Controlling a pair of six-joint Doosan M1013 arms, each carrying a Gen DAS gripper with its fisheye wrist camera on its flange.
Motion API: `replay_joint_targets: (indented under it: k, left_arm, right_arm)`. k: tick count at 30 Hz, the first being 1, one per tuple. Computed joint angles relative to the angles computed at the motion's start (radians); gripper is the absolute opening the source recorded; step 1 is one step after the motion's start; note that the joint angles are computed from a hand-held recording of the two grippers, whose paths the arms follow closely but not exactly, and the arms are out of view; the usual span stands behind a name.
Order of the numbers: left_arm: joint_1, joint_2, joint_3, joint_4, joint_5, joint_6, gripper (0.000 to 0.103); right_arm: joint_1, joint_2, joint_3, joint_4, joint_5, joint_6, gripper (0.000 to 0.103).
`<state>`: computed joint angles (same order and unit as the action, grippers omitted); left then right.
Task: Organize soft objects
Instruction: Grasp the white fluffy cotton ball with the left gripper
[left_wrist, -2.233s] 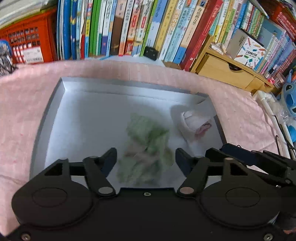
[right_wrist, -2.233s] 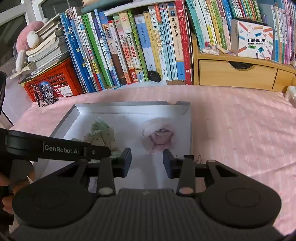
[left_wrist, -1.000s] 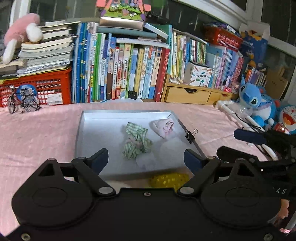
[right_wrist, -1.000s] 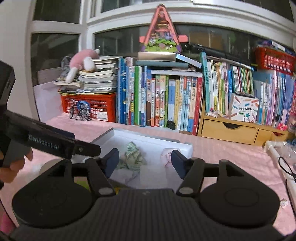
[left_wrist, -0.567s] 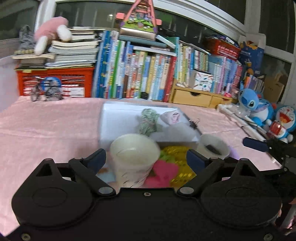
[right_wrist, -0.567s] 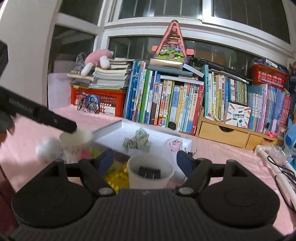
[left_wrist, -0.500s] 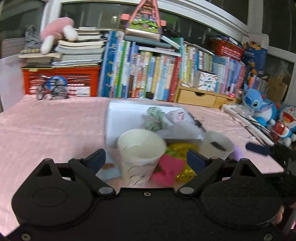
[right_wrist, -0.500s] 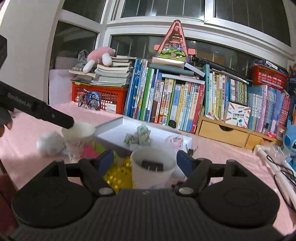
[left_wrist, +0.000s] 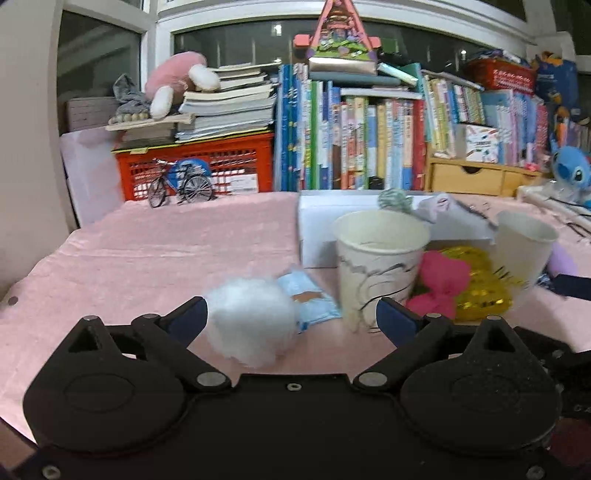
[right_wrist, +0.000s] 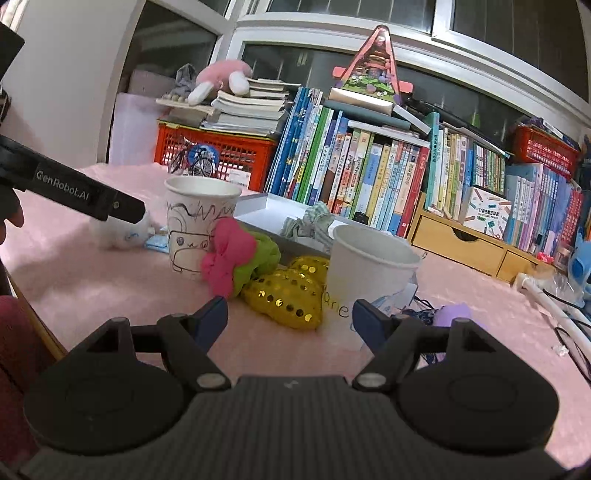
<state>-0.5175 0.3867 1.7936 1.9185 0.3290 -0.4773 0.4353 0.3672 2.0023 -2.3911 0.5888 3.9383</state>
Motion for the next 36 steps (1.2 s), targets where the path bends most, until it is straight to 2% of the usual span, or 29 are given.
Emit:
replay_joint_targets:
  k: [6, 11, 15, 20, 25, 30, 34, 36]
  left_arm:
    - [0.020, 0.026, -0.027, -0.112, -0.025, 0.037, 0.098]
    - [0.038, 0.043, -0.049, -0.175, -0.045, 0.062, 0.096]
    - [0.051, 0.052, -0.062, -0.258, -0.073, 0.122, 0.089]
    - [0.064, 0.061, -0.072, -0.343, -0.106, 0.187, 0.081]
    - [0.072, 0.067, -0.081, -0.448, -0.125, 0.296, 0.065]
    - [0.072, 0.067, -0.078, -0.417, -0.122, 0.269, 0.059]
    - [0.072, 0.065, -0.075, -0.414, -0.122, 0.271, 0.056]
    - [0.070, 0.062, -0.072, -0.413, -0.117, 0.278, 0.056]
  right_arm:
    - [0.010, 0.021, -0.025, 0.076, -0.005, -0.085, 0.078]
    - [0.014, 0.031, -0.057, 0.139, -0.036, -0.311, 0.072]
    - [0.013, 0.041, -0.086, 0.192, -0.053, -0.484, 0.068]
    - [0.012, 0.055, -0.112, 0.245, -0.067, -0.621, 0.067]
    - [0.014, 0.067, -0.133, 0.294, -0.076, -0.748, 0.067]
    - [0.013, 0.078, -0.152, 0.352, -0.087, -0.873, 0.067]
    - [0.008, 0.082, -0.162, 0.374, -0.112, -0.908, 0.058]
    - [0.005, 0.080, -0.161, 0.353, -0.127, -0.887, 0.043]
